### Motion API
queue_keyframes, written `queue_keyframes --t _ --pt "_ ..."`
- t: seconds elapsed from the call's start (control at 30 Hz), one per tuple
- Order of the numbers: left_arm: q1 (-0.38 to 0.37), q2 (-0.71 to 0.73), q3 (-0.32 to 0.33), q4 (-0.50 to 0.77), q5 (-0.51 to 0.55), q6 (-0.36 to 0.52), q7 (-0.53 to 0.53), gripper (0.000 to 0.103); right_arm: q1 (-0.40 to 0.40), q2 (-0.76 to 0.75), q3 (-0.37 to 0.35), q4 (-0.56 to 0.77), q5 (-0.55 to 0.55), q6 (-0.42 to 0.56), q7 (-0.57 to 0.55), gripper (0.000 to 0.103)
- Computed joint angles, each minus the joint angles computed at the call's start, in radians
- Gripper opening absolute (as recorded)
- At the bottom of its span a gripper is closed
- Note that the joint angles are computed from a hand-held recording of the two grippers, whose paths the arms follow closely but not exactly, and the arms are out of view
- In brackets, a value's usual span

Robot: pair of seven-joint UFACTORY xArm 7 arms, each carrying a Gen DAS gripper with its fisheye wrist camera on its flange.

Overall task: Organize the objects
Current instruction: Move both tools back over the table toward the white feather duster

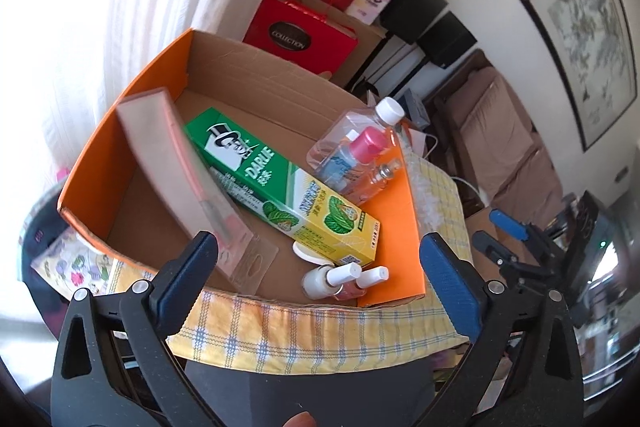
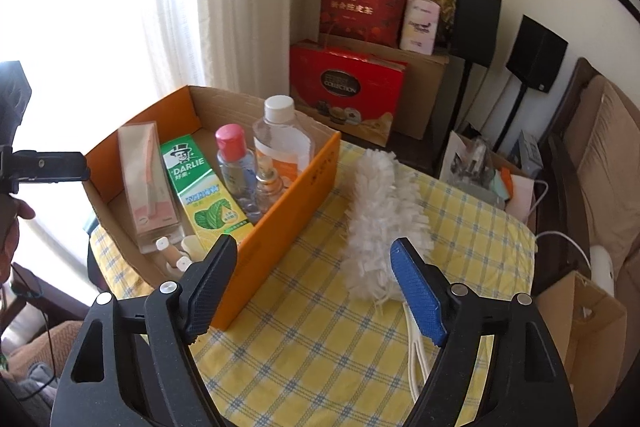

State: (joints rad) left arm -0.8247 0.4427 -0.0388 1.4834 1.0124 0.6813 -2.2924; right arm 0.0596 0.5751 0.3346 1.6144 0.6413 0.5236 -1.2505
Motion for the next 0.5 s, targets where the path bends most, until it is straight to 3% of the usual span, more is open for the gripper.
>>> queue_keyframes --t 0.3,0.5 --pt "-0.029 0.128 0.011 0.221 -0.100 0.096 0.229 0.101 -0.019 0.001 -0.019 -0.004 -0.002 -0.021 0.047 0.081" --pt "-0.058 0.262 0.043 0.441 -0.200 0.155 0.422 0.101 -0.043 0.007 -0.021 -0.002 -0.006 -0.028 0.070 0.081"
